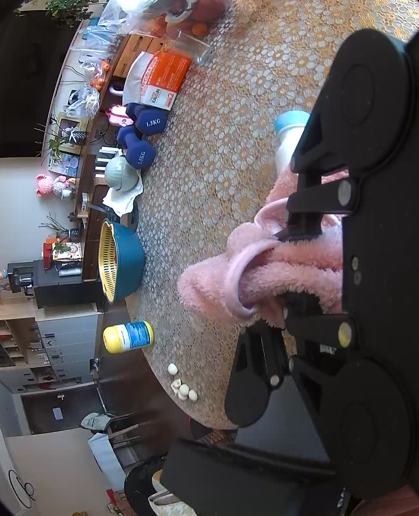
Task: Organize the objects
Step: 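Wipe the bottle body with the towel in the right tool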
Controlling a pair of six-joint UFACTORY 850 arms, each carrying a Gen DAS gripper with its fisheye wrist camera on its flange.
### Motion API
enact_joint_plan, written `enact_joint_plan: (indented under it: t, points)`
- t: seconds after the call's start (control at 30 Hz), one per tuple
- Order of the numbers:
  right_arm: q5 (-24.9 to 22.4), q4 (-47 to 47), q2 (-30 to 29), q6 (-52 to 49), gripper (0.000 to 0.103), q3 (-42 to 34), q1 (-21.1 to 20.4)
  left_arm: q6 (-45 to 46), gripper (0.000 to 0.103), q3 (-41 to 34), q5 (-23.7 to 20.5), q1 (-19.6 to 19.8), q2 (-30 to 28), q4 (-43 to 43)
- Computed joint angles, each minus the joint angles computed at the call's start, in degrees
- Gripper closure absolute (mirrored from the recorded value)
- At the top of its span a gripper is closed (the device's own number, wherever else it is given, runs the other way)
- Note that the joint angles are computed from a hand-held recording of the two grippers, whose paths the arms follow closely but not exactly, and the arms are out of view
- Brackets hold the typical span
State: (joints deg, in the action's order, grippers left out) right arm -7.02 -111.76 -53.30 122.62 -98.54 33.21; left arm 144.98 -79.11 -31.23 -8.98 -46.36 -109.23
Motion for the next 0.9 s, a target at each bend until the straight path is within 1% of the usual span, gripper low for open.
enact_joint_plan:
  t: [0.1,0.17,0.27,0.33,0.43,0.53,0.63,0.73,0.9]
  points:
    - [-1.24,13.50,-0.89,-14.17,0.080,-1.67,-0.78,0.36,0.049,-0.05,-0.72,-0.03,0.21,-0.20]
    - [-3.24,21.05,-1.40,-22.05,0.080,-2.72,-1.29,-0.16,0.049,-0.35,-1.03,0.02,0.20,0.31]
    - [-5.81,28.36,-2.16,-28.93,0.080,-3.82,-2.36,-0.48,0.049,-0.98,-1.00,-0.10,-0.15,1.07]
    - [-7.36,30.37,-2.44,-30.24,0.080,-3.91,-3.16,-2.40,0.049,-1.62,-0.82,0.03,-0.51,2.76]
    - [-8.16,30.73,-2.31,-28.23,0.080,-3.11,-4.28,-7.48,0.048,-3.01,-0.95,0.27,-1.18,6.17]
    - [-7.10,25.31,-1.57,-20.69,0.080,-1.26,-5.00,-13.35,0.048,-4.15,-0.93,0.36,-1.50,10.10]
    - [-8.53,22.38,-1.47,-17.58,0.080,-0.69,-4.57,-23.19,0.043,-6.14,-4.34,1.32,-2.37,16.73]
    - [-10.00,17.25,-0.64,-11.28,0.080,1.20,-4.09,-30.04,0.040,-7.98,-5.57,1.62,-3.24,20.96]
    - [-11.95,11.45,1.59,-2.13,0.080,5.58,-3.81,-34.68,0.040,-8.72,-5.78,1.50,-3.90,23.43]
